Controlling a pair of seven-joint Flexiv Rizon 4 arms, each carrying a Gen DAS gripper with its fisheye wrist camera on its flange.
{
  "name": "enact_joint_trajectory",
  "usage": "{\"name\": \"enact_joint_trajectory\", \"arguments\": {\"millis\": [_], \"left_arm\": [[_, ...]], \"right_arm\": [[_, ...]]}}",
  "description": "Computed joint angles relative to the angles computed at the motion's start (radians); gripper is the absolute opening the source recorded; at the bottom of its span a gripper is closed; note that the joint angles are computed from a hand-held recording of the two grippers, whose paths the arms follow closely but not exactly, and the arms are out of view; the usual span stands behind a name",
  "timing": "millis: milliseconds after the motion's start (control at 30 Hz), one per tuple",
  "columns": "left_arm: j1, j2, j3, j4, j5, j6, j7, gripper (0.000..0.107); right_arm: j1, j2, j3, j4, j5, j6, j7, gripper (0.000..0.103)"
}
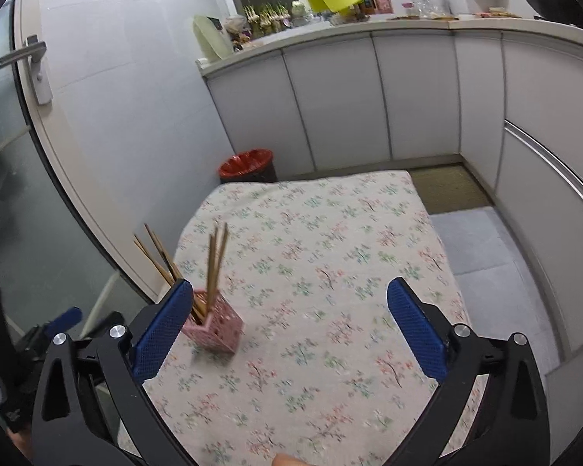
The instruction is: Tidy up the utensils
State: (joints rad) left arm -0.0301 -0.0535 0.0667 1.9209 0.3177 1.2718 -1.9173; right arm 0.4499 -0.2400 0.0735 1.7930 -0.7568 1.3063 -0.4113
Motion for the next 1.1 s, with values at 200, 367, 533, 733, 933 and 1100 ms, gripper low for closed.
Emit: {"name": "enact_joint_trajectory", "arguments": {"millis": [200,367,533,733,933,1100], "left_arm": [[-0.005,-0.003,-0.001,0.009,0.032,-0.029,-0.039,0.096],[-0.005,-0.012,0.013,0.01,0.088,-0.003,-0.106,0.096],[0.006,-0.025,-0.001,0.038,-0.034,-0.007,-0.008,0.096],[-0.003,-0.025,0.004,0.044,-0.051,0.001,0.014,0.096],[-0.007,-0.023,0.004,0.05,-0.065,0.007,0.037,0.096],[-0.009,-0.022,0.004,0.051,-0.069,0.006,0.041,0.096]], "right_arm": [[-0.005,0.024,0.03,0.057,0.0,-0.087,-0.042,0.096],[0.001,0.025,0.03,0.072,-0.016,-0.116,-0.038,0.096],[0.008,-0.003,0.041,0.058,-0.016,-0.164,-0.059,0.096],[0.016,-0.001,0.03,0.061,-0.032,-0.153,-0.049,0.096],[0.013,0.005,0.029,0.067,-0.051,-0.146,-0.03,0.096],[0.012,0.005,0.03,0.068,-0.054,-0.143,-0.026,0.096]]}}
